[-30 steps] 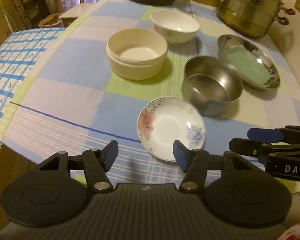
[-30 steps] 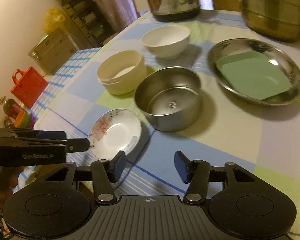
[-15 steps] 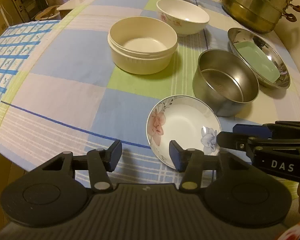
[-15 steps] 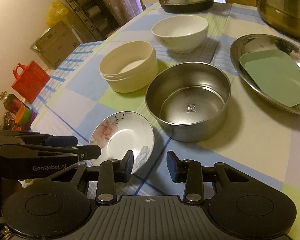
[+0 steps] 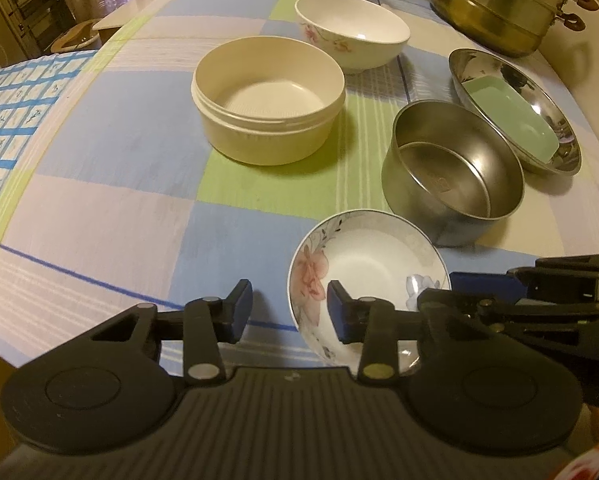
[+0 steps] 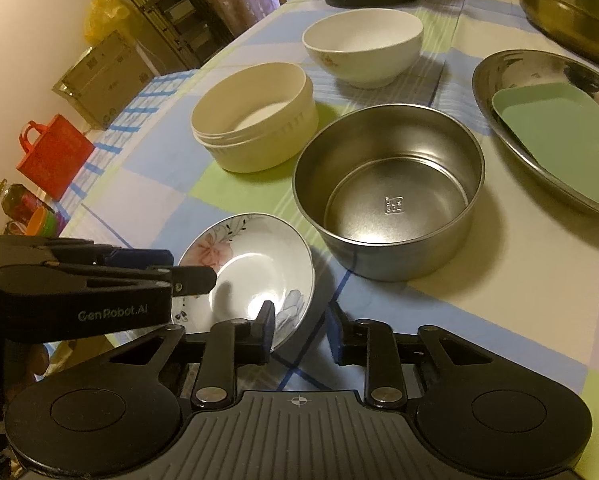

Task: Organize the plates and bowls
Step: 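Move the right tool to the floral saucer and grip its rim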

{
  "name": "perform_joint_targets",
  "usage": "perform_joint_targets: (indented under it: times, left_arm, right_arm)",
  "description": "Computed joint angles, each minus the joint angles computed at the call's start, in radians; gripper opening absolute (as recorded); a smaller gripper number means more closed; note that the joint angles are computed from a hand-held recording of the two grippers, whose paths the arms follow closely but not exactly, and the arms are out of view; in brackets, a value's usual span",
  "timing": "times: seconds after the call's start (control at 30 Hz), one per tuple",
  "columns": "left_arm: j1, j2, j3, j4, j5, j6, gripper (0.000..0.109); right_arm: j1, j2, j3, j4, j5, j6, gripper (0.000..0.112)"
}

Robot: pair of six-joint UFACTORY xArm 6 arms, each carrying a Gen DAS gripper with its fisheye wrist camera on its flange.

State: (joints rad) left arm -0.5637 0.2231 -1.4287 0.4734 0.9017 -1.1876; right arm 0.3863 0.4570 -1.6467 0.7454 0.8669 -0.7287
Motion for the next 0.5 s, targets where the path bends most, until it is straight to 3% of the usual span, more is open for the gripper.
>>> perform_joint_targets:
  times: [0.27,0.5]
  left_arm:
    - [0.011,-0.004,0.018,-0.032,-0.046,0.033,0.015]
    - [0.0,-0.02,0.032,-0.037,-0.042,0.024,0.012]
  right_arm:
    - [0.005,0.0,0.005,0.002,-0.014,0.005,0.011]
    - [0.005,-0.003,0.008,0.001,-0.021,-0.006,0.01]
